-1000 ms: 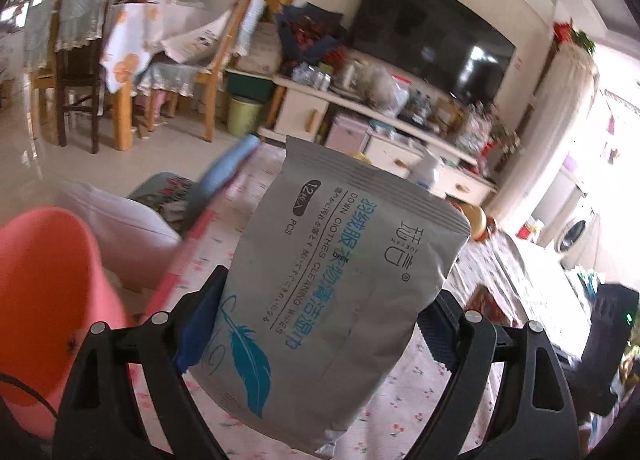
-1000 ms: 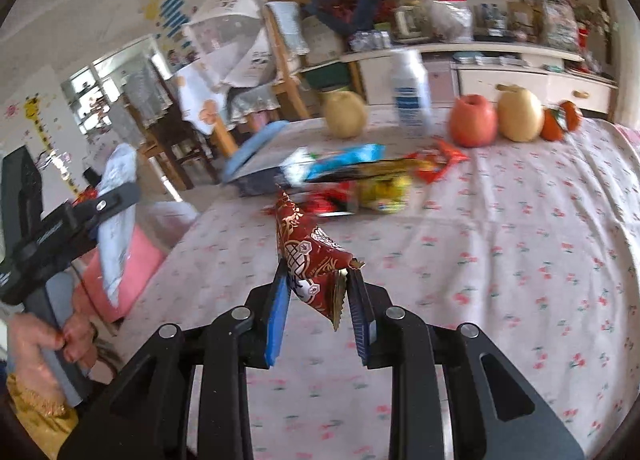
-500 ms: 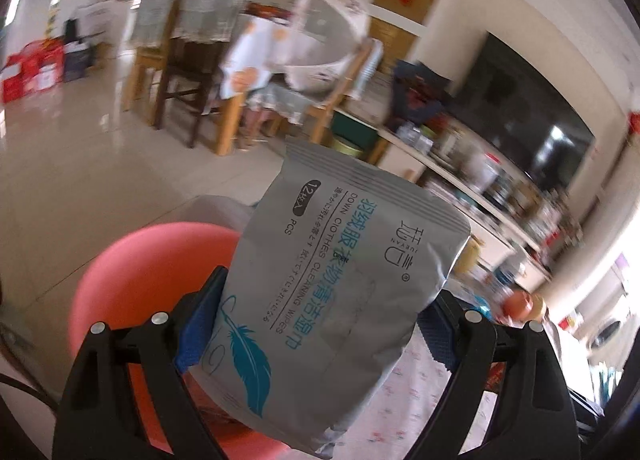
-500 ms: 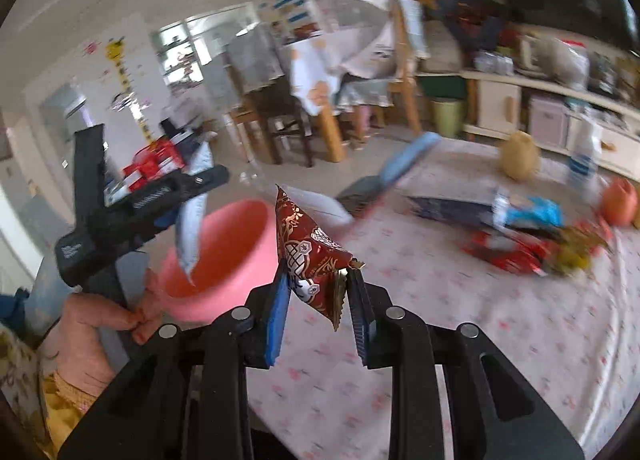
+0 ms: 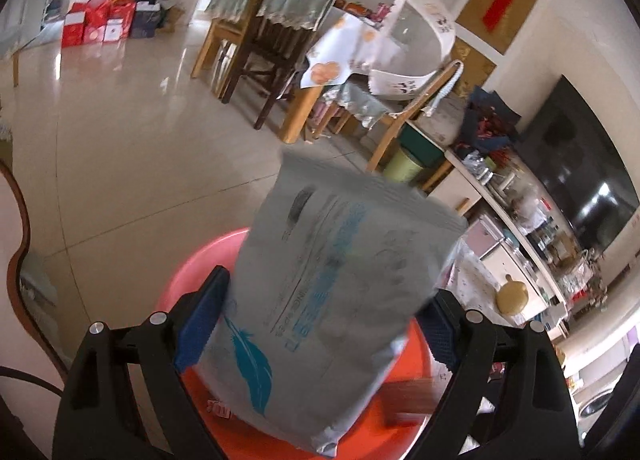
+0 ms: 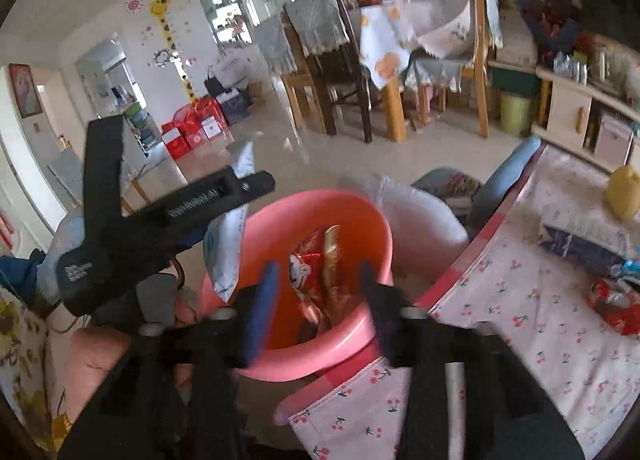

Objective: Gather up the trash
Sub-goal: 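Open both tools to drop the wipes packet and wrapper into the bucket, then move both tools back over the table toward the milk carton and wrappers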

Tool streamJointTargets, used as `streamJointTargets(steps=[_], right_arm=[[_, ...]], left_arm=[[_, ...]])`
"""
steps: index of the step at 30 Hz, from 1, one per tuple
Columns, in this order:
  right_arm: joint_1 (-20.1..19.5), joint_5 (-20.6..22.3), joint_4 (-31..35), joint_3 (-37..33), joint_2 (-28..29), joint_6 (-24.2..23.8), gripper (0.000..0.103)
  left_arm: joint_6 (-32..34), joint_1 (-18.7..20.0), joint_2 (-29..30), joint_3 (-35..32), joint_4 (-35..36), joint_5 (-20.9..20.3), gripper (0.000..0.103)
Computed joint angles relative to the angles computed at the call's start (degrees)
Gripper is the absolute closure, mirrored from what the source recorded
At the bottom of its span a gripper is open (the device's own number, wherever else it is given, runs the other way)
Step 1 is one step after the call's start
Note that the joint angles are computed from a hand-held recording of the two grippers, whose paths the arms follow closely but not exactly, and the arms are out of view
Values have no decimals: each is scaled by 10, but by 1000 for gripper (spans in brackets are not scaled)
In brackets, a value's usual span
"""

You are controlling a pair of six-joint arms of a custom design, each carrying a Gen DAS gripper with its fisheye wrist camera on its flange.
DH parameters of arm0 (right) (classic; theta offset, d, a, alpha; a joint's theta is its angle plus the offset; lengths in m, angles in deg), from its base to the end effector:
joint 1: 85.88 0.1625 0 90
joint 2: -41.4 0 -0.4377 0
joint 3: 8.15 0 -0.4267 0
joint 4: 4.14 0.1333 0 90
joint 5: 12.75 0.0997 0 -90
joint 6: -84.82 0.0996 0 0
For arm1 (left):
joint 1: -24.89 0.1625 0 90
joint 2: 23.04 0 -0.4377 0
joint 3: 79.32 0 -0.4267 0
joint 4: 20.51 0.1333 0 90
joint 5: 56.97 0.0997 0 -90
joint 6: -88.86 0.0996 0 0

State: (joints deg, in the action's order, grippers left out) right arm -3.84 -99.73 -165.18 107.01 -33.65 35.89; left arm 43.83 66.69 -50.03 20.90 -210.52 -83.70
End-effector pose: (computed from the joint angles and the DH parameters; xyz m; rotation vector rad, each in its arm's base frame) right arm 0.0575 -0.5895 0.2764 1.0134 -2.6535 0.7266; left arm -0.3158 -0.5805 -0.0425 -0.2743 2.3149 -1.4097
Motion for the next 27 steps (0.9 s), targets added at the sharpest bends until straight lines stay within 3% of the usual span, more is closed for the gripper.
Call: streamJointTargets(steps=[2, 4, 9, 19, 27], right_arm=[[-7, 0, -17, 6, -2, 6, 19], [-17, -3, -30, 14, -11, 6, 15], [-43, -20, -47, 34, -38, -6, 14], [-105, -18, -57, 67, -95, -39, 11], [-147, 6, -60, 80, -135, -42, 9]], left_arm=[[4, -1, 2, 0, -5, 2, 14], [23, -5, 11, -9, -15, 18, 14], [65, -9, 38, -36, -54, 26, 10], [254, -31, 126, -132, -204, 22, 8], [304, -44, 159, -182, -166, 24, 8]])
